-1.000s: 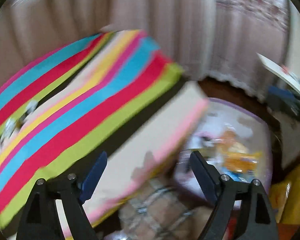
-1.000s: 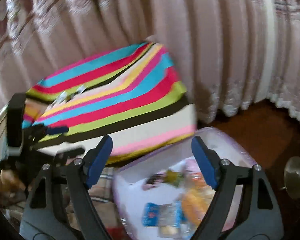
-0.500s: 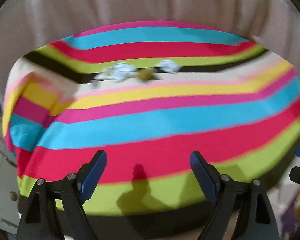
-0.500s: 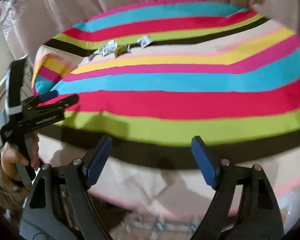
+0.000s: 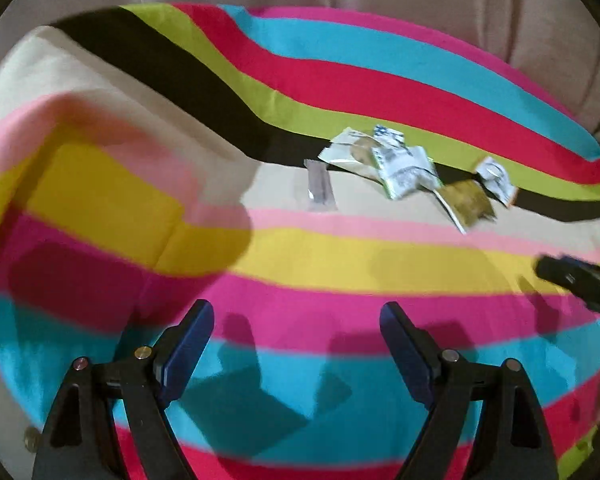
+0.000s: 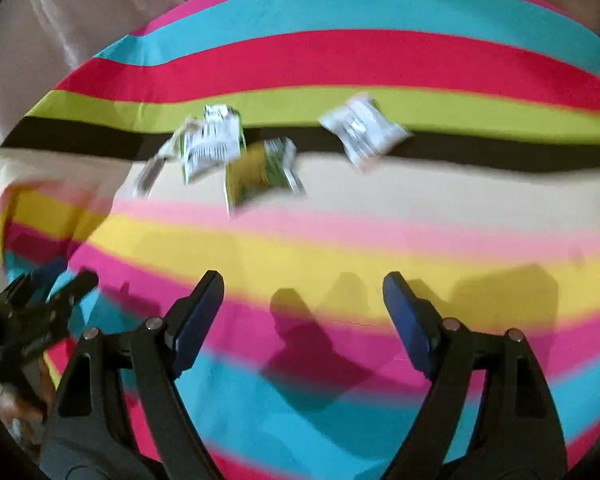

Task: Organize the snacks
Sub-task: 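Move both open tools back over the snack pile, then grasp the yellow-green snack bag with the right tool while the left tool grasps the clear stick packet, then lift both held snacks and carry them over the white bin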

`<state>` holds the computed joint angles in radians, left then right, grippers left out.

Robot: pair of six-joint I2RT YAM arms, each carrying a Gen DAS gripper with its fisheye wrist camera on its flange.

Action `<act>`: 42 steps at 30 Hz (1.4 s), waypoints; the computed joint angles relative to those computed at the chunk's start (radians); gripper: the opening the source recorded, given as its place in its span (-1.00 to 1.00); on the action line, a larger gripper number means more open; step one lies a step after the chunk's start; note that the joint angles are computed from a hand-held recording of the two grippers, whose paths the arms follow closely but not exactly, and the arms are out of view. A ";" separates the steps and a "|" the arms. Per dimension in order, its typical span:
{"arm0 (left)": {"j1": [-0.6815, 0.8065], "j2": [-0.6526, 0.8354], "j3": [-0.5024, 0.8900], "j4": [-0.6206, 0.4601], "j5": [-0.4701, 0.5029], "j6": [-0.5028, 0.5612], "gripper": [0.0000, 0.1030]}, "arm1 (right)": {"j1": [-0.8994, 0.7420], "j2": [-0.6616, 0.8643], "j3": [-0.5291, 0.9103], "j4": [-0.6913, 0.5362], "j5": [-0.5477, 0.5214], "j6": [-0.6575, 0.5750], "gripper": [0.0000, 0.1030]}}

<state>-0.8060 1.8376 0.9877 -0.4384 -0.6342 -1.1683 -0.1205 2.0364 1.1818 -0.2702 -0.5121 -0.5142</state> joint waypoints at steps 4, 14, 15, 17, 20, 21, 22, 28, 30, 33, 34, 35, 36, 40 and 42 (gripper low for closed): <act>0.100 0.026 0.021 0.073 0.052 0.103 0.66 | 0.155 0.145 0.177 0.029 0.103 0.058 0.69; 0.291 0.227 0.267 0.094 0.118 0.277 0.66 | 0.159 0.124 0.089 0.161 0.105 -0.028 -0.12; 0.302 0.248 0.294 0.078 0.133 0.281 0.66 | 0.135 0.100 0.051 0.169 0.093 -0.036 -0.12; 0.303 0.291 0.362 0.005 0.115 0.274 0.70 | 0.099 0.070 0.008 0.158 0.055 -0.053 -0.12; 0.274 0.244 0.321 0.008 0.123 0.244 -0.73 | 0.028 0.012 -0.074 0.135 -0.014 -0.083 -0.11; 0.257 0.221 0.290 0.015 0.134 0.223 -0.73 | -0.007 -0.013 -0.105 0.110 -0.051 -0.096 -0.11; 0.231 0.181 0.224 0.064 0.140 0.193 -0.73 | -0.025 -0.024 -0.118 0.096 -0.069 -0.101 -0.11; -0.079 0.039 0.039 -0.012 0.014 -0.140 -0.73 | -0.177 -0.148 -0.267 0.011 -0.166 -0.202 -0.11; -0.188 0.040 0.057 -0.106 -0.010 -0.275 -0.73 | -0.239 -0.194 -0.318 -0.040 -0.187 -0.265 -0.11; -0.334 0.065 0.112 -0.218 -0.029 -0.410 -0.73 | -0.349 -0.240 -0.361 -0.136 -0.210 -0.396 -0.11; -0.383 0.097 0.164 -0.277 -0.043 -0.442 -0.73 | -0.378 -0.252 -0.377 -0.148 -0.215 -0.429 -0.11; -0.404 0.105 0.196 -0.312 -0.051 -0.446 -0.73 | -0.420 -0.270 -0.393 -0.177 -0.219 -0.478 -0.11; -0.439 0.123 0.233 -0.346 -0.058 -0.462 -0.73 | -0.451 -0.277 -0.397 -0.204 -0.223 -0.514 -0.11; -0.485 0.160 0.308 -0.379 -0.075 -0.450 -0.73 | -0.557 -0.324 -0.428 -0.290 -0.232 -0.632 -0.11; -0.517 0.188 0.353 -0.407 -0.081 -0.458 -0.73 | -0.628 -0.355 -0.435 -0.358 -0.241 -0.717 -0.11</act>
<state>-1.3232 2.0260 1.3405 -0.8455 -0.7153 -1.6258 -0.7482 1.6809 0.7465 -0.6278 -0.7534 -1.2315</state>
